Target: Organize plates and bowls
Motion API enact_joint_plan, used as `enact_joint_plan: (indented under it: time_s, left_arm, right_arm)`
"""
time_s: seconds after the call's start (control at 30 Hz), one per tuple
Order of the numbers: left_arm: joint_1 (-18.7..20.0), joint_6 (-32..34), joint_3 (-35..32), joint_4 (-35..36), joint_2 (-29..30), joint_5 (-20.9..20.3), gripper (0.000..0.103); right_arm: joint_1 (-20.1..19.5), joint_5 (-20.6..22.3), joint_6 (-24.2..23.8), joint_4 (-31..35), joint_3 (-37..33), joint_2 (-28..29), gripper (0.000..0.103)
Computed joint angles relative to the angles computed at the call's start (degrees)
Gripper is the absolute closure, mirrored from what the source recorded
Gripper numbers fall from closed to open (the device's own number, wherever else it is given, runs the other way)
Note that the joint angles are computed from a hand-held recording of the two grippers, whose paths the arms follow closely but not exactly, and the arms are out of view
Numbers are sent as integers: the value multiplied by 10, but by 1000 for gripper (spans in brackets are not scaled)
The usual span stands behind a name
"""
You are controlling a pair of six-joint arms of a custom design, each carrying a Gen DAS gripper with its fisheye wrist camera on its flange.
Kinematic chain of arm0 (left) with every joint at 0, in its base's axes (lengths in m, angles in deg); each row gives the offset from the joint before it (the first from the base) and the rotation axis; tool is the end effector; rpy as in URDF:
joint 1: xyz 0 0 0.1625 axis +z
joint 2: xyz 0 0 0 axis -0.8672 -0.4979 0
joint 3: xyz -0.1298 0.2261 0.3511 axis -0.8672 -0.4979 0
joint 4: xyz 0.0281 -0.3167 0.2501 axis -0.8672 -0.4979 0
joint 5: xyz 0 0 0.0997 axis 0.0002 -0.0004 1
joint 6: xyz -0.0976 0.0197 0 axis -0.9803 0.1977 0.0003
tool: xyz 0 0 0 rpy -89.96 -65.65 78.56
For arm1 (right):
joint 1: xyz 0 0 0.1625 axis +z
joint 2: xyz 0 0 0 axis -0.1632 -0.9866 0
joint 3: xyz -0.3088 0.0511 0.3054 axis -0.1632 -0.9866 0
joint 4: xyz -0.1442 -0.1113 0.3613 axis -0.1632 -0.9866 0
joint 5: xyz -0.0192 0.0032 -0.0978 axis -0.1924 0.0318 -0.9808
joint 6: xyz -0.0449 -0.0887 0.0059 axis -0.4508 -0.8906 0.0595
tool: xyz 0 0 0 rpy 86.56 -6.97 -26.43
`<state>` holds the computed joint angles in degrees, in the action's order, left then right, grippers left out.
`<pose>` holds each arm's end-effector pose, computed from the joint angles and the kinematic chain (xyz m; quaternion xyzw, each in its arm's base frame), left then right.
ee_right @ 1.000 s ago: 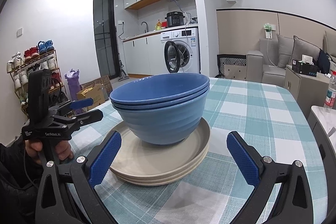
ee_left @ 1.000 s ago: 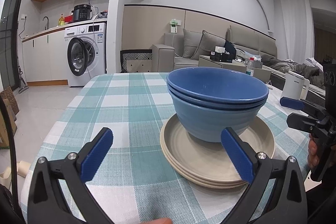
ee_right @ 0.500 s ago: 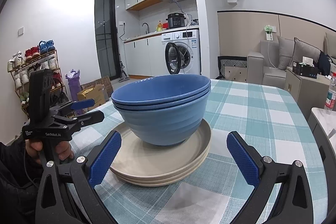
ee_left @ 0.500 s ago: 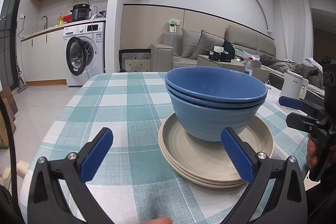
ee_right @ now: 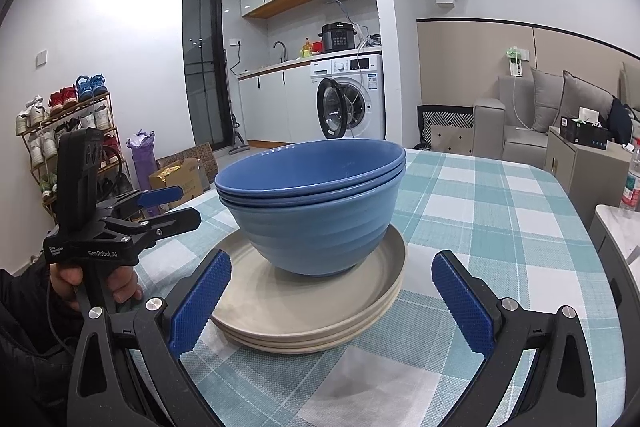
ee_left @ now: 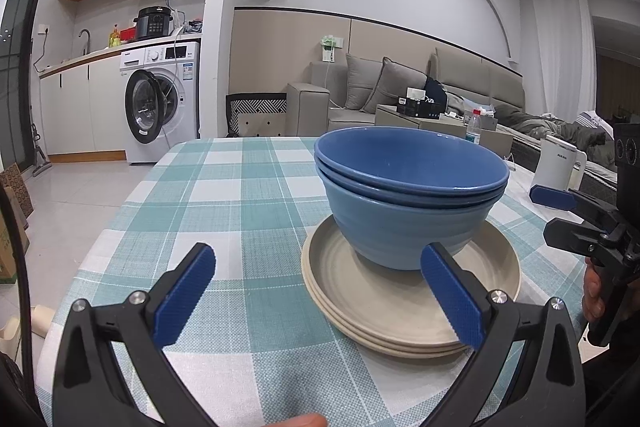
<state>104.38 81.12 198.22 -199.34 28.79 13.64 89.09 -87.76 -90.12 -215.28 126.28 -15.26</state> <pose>-0.2027 -0.5066 0.0298 0.1421 0.7664 -0.5432 0.3121 0.0494 -0.6642 0.2526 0.5284 -0.8030 0.2752 0.0165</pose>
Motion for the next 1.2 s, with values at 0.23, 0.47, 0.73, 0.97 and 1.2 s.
enact_joint_plan:
  time_s: [0.23, 0.47, 0.73, 0.97, 1.2]
  left_arm:
    - [0, 0, 0, 0, 0, 0, 0]
    - [0, 1, 0, 0, 0, 0, 0]
    - [0, 1, 0, 0, 0, -1, 0]
    - [0, 1, 0, 0, 0, 0, 0]
    - [0, 1, 0, 0, 0, 0, 0]
  right_arm:
    - [0, 1, 1, -2, 0, 0, 1]
    - [0, 1, -1, -1, 0, 1, 1]
    - [1, 0, -2, 2, -2, 2, 1]
    - [0, 0, -3, 3, -2, 2, 1]
    - [0, 1, -3, 3, -2, 3, 1]
